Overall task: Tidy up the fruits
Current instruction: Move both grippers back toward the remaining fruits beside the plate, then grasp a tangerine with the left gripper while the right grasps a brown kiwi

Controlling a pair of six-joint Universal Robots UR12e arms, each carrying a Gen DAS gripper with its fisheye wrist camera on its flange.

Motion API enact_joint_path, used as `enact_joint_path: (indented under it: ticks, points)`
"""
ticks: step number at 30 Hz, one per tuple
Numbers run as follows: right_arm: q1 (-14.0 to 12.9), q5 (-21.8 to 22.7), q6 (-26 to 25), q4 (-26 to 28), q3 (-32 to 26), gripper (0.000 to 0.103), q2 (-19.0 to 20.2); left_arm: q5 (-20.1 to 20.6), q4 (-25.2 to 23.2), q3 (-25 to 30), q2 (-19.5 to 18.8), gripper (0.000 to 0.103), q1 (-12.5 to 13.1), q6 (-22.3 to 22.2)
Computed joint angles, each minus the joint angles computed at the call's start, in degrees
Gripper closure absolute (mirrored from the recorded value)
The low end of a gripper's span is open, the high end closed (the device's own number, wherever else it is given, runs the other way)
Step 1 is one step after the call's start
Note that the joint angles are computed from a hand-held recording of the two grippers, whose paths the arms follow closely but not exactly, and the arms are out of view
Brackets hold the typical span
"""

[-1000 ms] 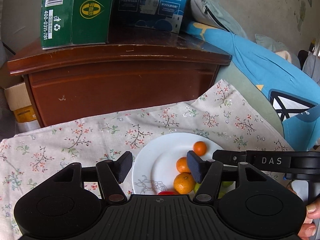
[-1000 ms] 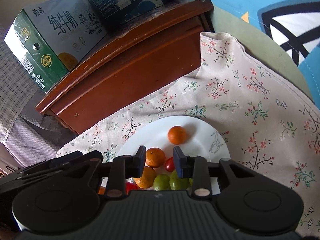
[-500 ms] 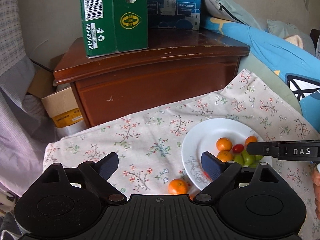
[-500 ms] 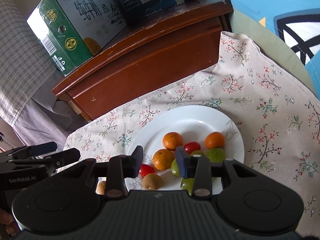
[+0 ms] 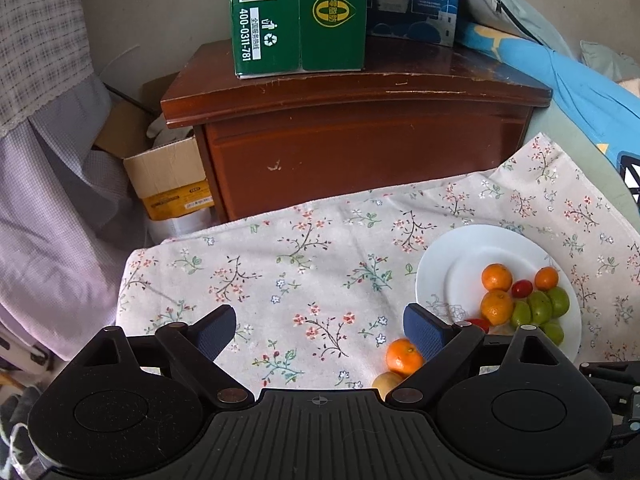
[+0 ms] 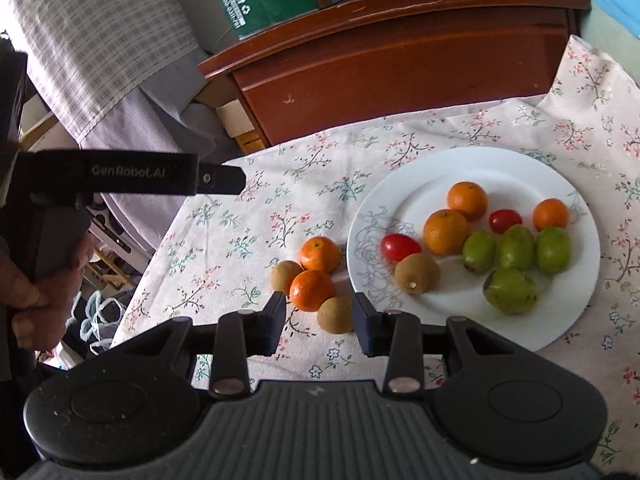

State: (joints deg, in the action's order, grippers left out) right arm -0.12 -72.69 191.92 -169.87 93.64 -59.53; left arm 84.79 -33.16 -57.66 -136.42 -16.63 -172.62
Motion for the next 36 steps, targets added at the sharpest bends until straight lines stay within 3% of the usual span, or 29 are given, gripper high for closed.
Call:
enact_joint_path:
  ticks: [13, 18, 21, 30, 36]
  points:
    - [1.4, -4.2, -6.8, 1.9, -1.8, 0.066, 1.8, 0.6, -2.4, 0.7, -0.3, 0.011, 0.0, -1.8]
    - [2.3, -7.2, -9.2, 0.7, -1.7, 0.07, 2.1, 0.1, -3.3, 0.8, -0.4, 0.011, 0.1, -1.9]
    - [2.8, -9.2, -10.4, 0.6, -1.9, 0.077, 2.3, -0.9, -4.8, 1.2, -0.6, 0.011, 0.2, -2.8]
    - [2.1, -3.6, -9.2, 6.0, -2.0, 0.078, 0.8, -4.4, -7.7, 1.3, -1.0, 0.013, 0.6, -3.5]
    - [1.8, -3.6, -6.0, 6.7, -0.1, 0.078, -1.0, -7.9, -10.4, 2.0, -1.6, 0.015, 0.8, -4.2]
